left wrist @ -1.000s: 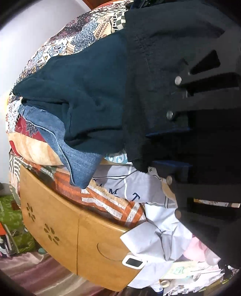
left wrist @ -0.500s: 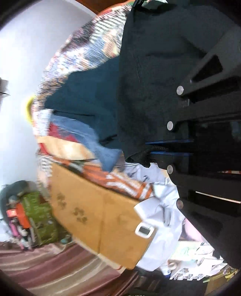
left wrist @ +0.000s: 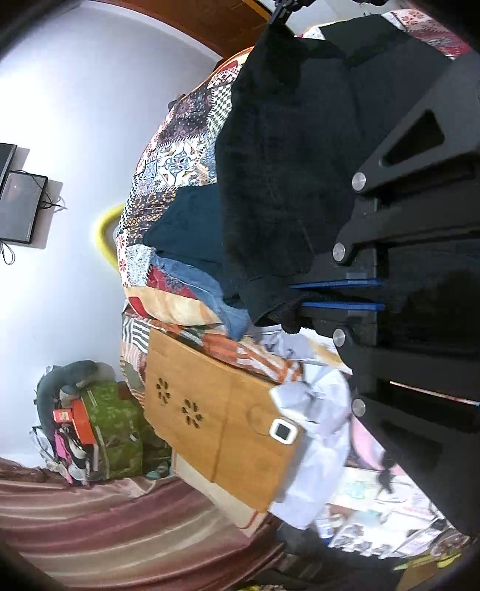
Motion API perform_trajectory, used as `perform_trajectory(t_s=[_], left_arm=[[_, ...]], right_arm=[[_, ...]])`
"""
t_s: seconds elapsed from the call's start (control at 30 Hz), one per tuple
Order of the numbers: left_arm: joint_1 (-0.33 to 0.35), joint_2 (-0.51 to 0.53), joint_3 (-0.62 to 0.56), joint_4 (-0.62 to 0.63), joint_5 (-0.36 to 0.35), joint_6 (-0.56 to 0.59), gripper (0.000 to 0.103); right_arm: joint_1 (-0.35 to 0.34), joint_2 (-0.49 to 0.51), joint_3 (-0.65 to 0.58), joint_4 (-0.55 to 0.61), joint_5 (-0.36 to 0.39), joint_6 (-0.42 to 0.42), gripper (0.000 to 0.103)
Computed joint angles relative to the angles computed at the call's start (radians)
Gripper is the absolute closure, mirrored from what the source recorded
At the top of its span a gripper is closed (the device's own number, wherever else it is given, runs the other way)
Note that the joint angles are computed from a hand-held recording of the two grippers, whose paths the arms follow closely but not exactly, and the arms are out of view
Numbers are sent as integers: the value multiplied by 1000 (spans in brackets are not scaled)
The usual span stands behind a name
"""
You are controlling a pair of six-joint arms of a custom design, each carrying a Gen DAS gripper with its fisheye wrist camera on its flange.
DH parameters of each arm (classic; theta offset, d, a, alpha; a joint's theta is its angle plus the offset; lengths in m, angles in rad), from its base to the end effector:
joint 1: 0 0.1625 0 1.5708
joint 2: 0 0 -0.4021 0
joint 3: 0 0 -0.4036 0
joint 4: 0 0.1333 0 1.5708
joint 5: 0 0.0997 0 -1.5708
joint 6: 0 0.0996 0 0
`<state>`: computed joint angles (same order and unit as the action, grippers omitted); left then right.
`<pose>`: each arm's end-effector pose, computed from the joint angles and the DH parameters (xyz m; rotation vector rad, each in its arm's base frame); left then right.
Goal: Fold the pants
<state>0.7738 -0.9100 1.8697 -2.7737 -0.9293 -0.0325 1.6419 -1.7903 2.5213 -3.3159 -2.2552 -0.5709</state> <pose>-0.2903 -0.5533 0.0960 0.8645 2.4310 -0.6335 0.0937 -0.3253 0.3294 0.2665 -2.1095 0.9389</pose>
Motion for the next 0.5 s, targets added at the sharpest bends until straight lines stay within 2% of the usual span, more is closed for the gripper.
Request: perform_trajectory(t_s=[0.33,0.5], left_arm=[[-31,-184,208,14,0,-102,98],[-59,-255,303,39,37,-143,101]], right_arm=[[93,-161,160,57,-50,100,100],[130,-237,225,114,-63,173,100]])
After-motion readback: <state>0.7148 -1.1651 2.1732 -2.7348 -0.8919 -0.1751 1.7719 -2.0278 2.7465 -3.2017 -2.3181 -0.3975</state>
